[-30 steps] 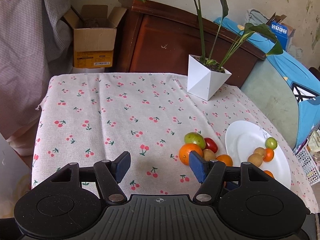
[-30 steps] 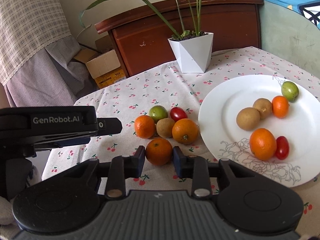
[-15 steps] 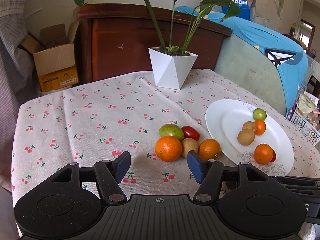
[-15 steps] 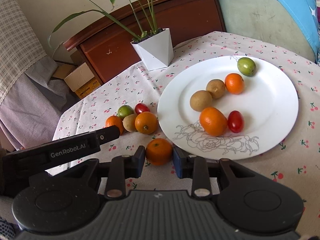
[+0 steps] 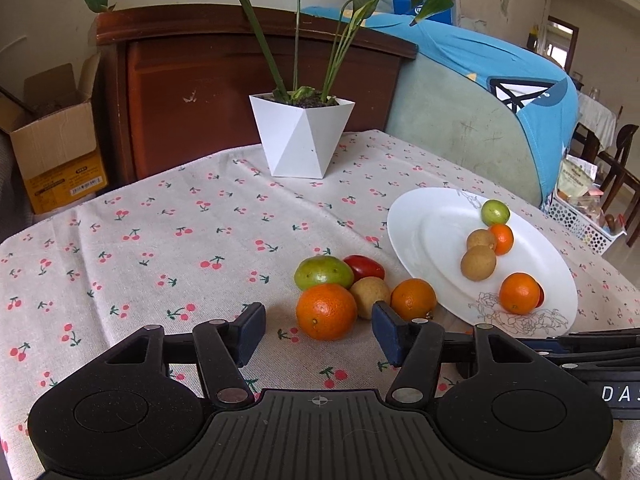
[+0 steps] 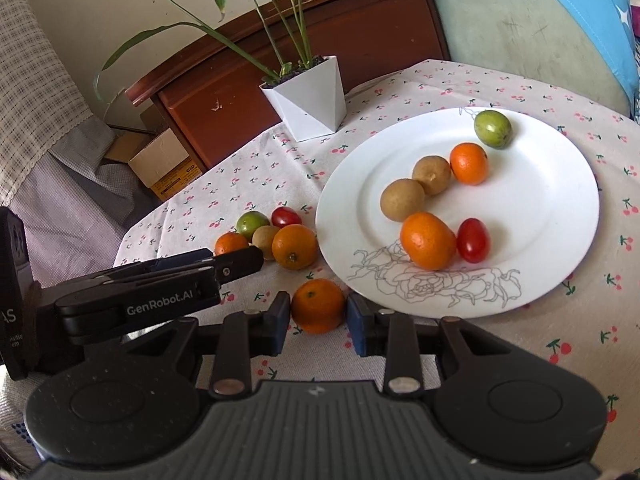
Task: Organize fruits
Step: 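Grasp an orange with the left tool while the right tool grasps a tangerine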
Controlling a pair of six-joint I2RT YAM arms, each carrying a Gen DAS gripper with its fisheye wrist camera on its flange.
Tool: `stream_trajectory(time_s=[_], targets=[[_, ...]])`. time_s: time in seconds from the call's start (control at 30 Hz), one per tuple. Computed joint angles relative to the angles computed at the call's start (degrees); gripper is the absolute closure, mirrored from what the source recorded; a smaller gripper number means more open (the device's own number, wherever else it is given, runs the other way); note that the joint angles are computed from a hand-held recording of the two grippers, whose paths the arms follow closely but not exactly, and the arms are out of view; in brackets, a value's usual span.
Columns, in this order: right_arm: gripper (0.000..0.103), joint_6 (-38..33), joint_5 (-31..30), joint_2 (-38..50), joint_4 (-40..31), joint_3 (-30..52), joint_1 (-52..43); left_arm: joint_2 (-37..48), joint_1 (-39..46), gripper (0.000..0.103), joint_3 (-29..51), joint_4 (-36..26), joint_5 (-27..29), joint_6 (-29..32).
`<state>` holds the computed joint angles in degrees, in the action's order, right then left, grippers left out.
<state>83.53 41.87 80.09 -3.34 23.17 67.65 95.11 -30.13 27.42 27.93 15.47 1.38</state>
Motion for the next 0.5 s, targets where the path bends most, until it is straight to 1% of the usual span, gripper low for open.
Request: stream_trajectory(time_s=[0.03, 0.1, 0.13, 0.27, 0.5], targets=[[0.071, -0.1, 0.0, 0.1, 0.1, 0.0, -0.1, 0.3, 0.2, 0.053, 0.3, -0.1, 0.8, 0.5], [0.071, -0.1, 0.0, 0.3, 0.3, 0.1, 0.0, 0.8, 0.5, 0.06, 0.5, 0.4, 2.2, 1.5], [0.071, -0.2, 0.1, 0.4, 0.4, 0.1, -0.1, 1.0, 0.5, 0.061, 0.5, 0.3, 2.7, 1.7], [0.071, -0.3, 0.1, 0.6, 0.7, 0.1, -0.1, 0.7, -0.8, 0.072, 0.2, 0.6, 1.7, 3.4], [0.072, -1.3, 0.5, 1.3, 0.2, 0.8, -0.1, -1.4, -3.2, 0.073, -2.2, 2.0, -2.9, 3.0]])
